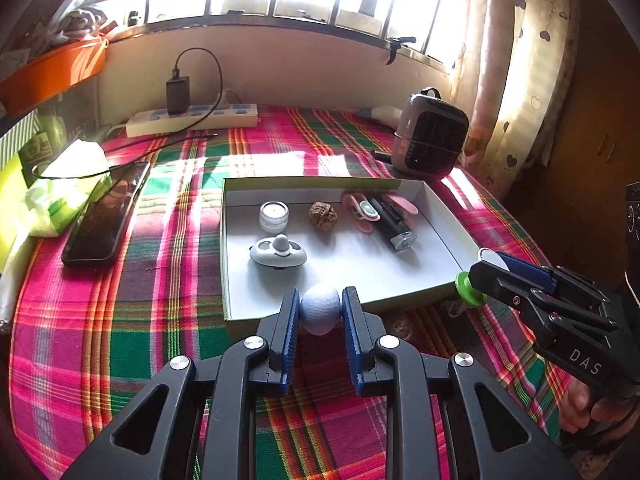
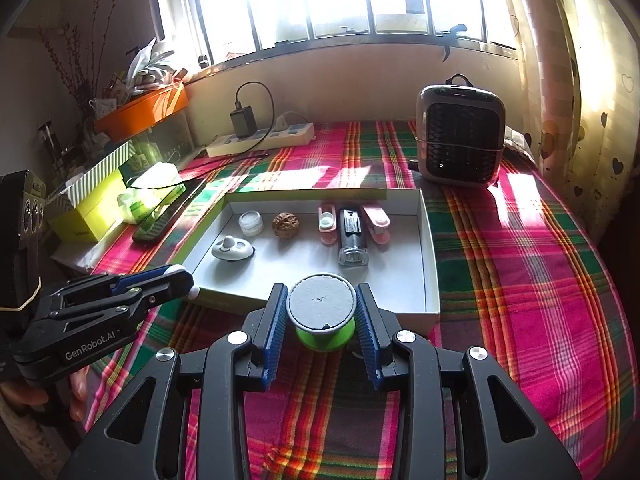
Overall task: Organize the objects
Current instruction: 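Lift egg toy in left tool and green container in right tool over box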
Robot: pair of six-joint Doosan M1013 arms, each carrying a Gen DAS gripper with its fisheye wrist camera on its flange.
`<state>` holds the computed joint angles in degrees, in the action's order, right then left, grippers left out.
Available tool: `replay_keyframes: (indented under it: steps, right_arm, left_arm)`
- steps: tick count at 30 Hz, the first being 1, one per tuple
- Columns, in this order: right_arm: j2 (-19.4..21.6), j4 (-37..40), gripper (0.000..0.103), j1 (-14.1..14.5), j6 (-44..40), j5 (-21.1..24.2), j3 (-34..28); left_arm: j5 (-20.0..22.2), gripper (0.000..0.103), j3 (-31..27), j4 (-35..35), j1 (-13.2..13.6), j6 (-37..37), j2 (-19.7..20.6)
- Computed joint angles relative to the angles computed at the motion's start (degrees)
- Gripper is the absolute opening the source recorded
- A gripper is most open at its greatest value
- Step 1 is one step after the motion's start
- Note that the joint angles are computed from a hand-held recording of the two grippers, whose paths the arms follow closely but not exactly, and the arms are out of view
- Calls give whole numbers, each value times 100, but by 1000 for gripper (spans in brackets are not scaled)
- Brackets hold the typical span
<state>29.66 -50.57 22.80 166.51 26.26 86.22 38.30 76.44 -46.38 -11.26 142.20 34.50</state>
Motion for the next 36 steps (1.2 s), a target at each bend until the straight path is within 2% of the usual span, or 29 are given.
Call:
replay_keyframes:
  steps: [12,19,36]
  right_arm:
    - [106,153,35,-166,-207,99,-204]
    - [252,266,35,-268,-425,305,-417]
    - [538,852,35,-472,-1075,531,-766]
  left_arm:
    - [153,20,-390,142,-91,-154,226]
    - [246,20,-647,312,-145,-337,386]
    - [429,20,-1068,628,-237,-651,667]
